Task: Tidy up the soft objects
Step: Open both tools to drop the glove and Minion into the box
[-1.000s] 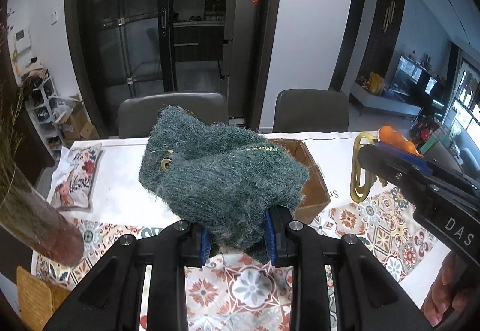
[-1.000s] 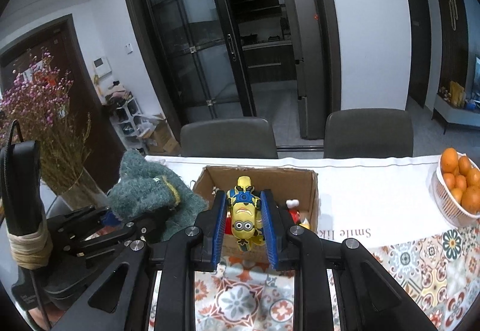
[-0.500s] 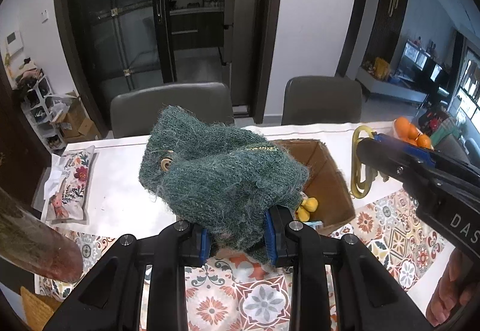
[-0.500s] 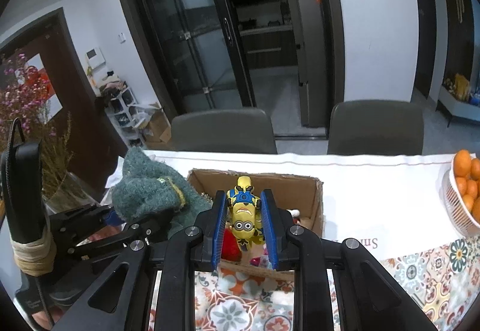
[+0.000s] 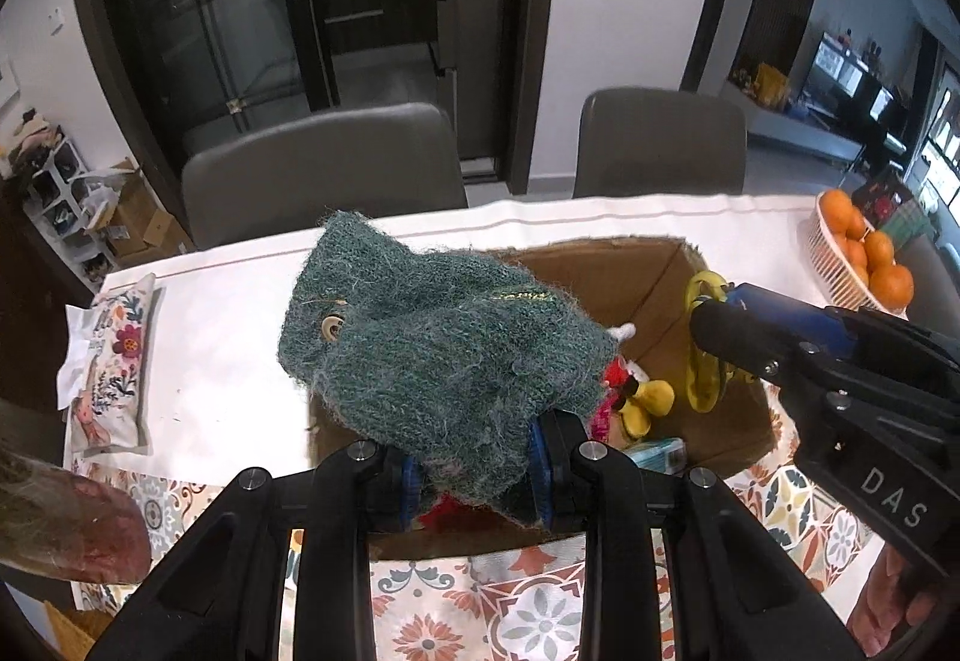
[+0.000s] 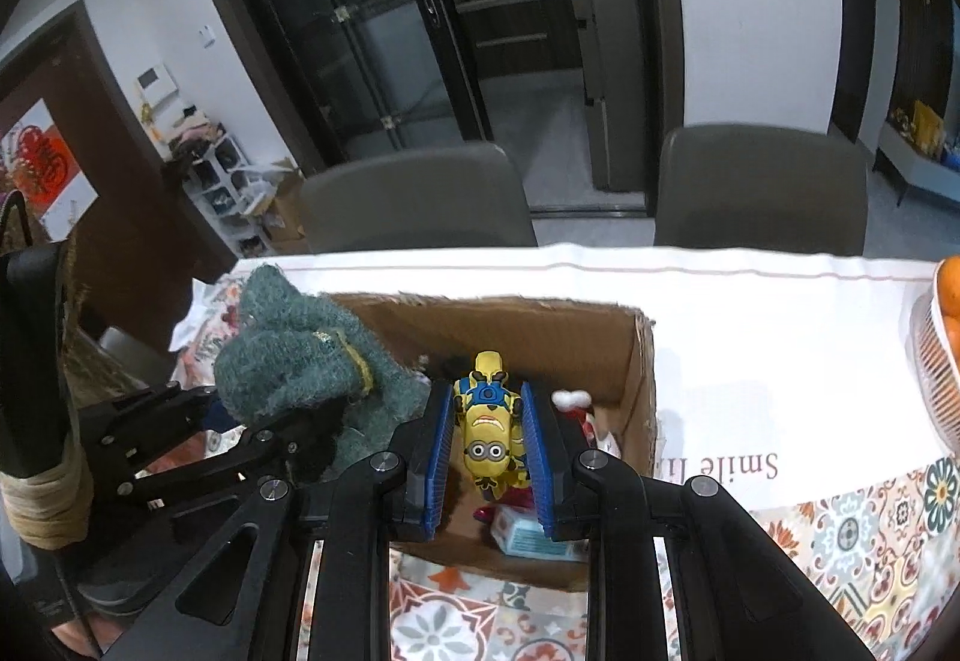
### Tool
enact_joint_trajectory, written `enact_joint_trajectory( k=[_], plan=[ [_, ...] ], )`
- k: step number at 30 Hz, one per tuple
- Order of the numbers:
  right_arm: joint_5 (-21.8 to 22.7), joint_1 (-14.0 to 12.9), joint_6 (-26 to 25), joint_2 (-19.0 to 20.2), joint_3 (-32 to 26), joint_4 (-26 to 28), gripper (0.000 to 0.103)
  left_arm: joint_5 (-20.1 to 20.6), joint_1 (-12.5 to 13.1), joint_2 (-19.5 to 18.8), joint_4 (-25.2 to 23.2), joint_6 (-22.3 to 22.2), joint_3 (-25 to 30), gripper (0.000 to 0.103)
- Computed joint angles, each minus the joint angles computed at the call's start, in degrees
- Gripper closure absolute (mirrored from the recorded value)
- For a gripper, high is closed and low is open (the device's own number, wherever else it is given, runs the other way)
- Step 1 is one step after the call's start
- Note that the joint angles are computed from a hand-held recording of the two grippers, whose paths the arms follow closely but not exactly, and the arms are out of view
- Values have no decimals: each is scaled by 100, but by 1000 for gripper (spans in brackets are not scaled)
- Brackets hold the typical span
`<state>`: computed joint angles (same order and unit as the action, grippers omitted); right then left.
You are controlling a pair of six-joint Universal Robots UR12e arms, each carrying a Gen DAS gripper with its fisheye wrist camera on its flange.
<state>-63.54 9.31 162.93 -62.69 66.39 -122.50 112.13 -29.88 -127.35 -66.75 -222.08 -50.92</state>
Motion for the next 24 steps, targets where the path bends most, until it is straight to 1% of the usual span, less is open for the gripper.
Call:
enact_joint_trajectory(
  k=[2,5,6,9,11,16,20,24],
  plan=[
    [-30,9,-3,59,-51,100,78,-65,13,-82,-115,37,106,73],
    [-97,27,-44,131,-112,227,78,-159,27,-155,-178,98,193,67],
    [-127,35,-48,143,-123,247,75,-186,33,-160,-171,94,192,66],
    [-205,44,-54,169,-146,276,73,-222,47,-180,-247,40,225,60],
    [-309,52,-8,165,-129,203,71,-289,57,-169,-269,12,212,57],
    [-449,49,54,72,-16,43,71,-35,-13,-43,-181,-115,53,53],
    [-531,36,46,-108,193,-196,71,208,-80,102,-24,-225,-116,50],
    [-573,15,36,-358,486,-519,71,615,-224,292,33,-392,-315,48]
  ],
)
